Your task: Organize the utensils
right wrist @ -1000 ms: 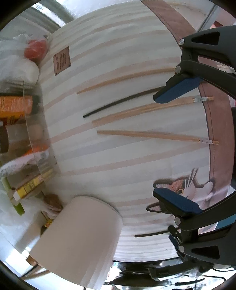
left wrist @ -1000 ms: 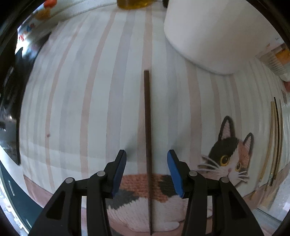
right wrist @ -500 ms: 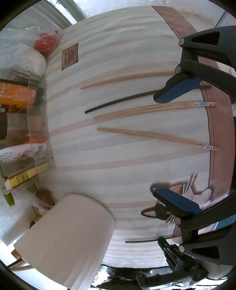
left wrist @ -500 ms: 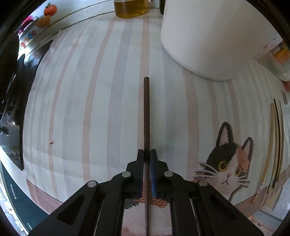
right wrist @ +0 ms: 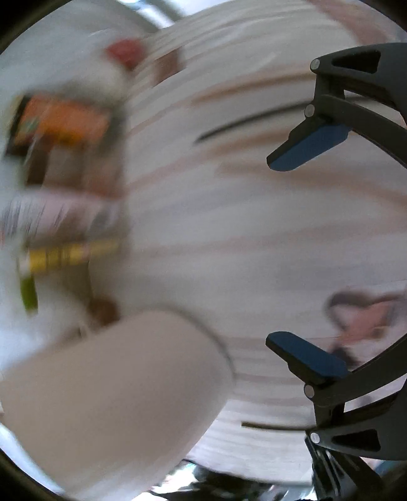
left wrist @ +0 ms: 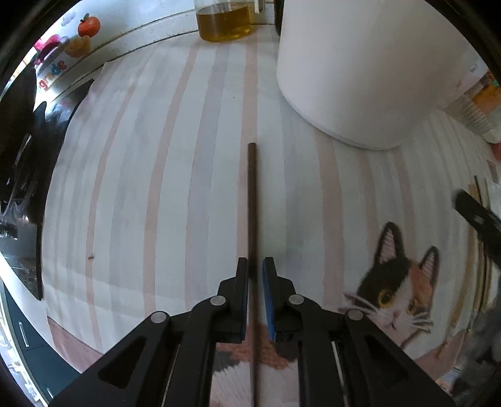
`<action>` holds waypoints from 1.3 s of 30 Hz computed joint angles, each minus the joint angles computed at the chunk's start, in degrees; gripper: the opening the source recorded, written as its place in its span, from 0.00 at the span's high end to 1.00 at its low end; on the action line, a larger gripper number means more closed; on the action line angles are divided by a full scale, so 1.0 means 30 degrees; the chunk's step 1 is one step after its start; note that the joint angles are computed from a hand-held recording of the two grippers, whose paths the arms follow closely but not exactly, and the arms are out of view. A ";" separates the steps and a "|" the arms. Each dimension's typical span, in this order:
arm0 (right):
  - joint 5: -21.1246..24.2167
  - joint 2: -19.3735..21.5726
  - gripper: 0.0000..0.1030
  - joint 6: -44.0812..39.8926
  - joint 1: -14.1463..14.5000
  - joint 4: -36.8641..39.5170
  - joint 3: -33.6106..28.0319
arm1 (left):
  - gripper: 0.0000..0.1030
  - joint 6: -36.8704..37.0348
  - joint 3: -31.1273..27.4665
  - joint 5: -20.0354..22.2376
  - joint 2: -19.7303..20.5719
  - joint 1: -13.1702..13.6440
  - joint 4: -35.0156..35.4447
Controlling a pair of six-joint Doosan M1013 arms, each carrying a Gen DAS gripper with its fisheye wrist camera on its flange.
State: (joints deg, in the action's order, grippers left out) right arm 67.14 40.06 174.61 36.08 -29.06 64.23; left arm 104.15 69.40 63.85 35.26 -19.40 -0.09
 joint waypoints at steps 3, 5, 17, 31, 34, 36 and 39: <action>0.0544 0.1302 0.00 -0.0700 -0.0002 -0.0589 -0.1395 | 0.52 -0.0439 0.0594 -0.1693 -0.0246 -0.0197 0.1143; 0.1062 0.1830 0.00 -0.0729 0.0154 -0.1466 -0.1993 | 0.22 -0.0257 0.0800 -0.2364 -0.0285 -0.0113 0.1093; 0.0651 0.1992 0.00 -0.0346 0.0312 -0.2351 -0.1967 | 0.00 0.4147 0.2975 -0.8361 -0.0879 0.1051 -0.5357; 0.0637 0.2009 0.00 -0.0355 0.0301 -0.2340 -0.1980 | 0.00 0.4742 0.3394 -0.9233 -0.1036 0.1077 -0.6078; 0.0631 0.2011 0.00 -0.0358 0.0298 -0.2337 -0.1976 | 0.00 0.4710 0.3435 -0.9263 -0.1082 0.1059 -0.6081; 0.0631 0.2004 0.00 -0.0356 0.0299 -0.2336 -0.1971 | 0.00 0.4839 0.3458 -0.9440 -0.1016 0.1102 -0.6224; 0.0628 0.2007 0.00 -0.0355 0.0299 -0.2334 -0.1971 | 0.00 0.4858 0.3458 -0.9439 -0.1017 0.1108 -0.6246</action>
State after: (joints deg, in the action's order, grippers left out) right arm 69.02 46.08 173.55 36.98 -36.06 58.31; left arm 118.73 79.78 35.54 32.21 -16.07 -18.83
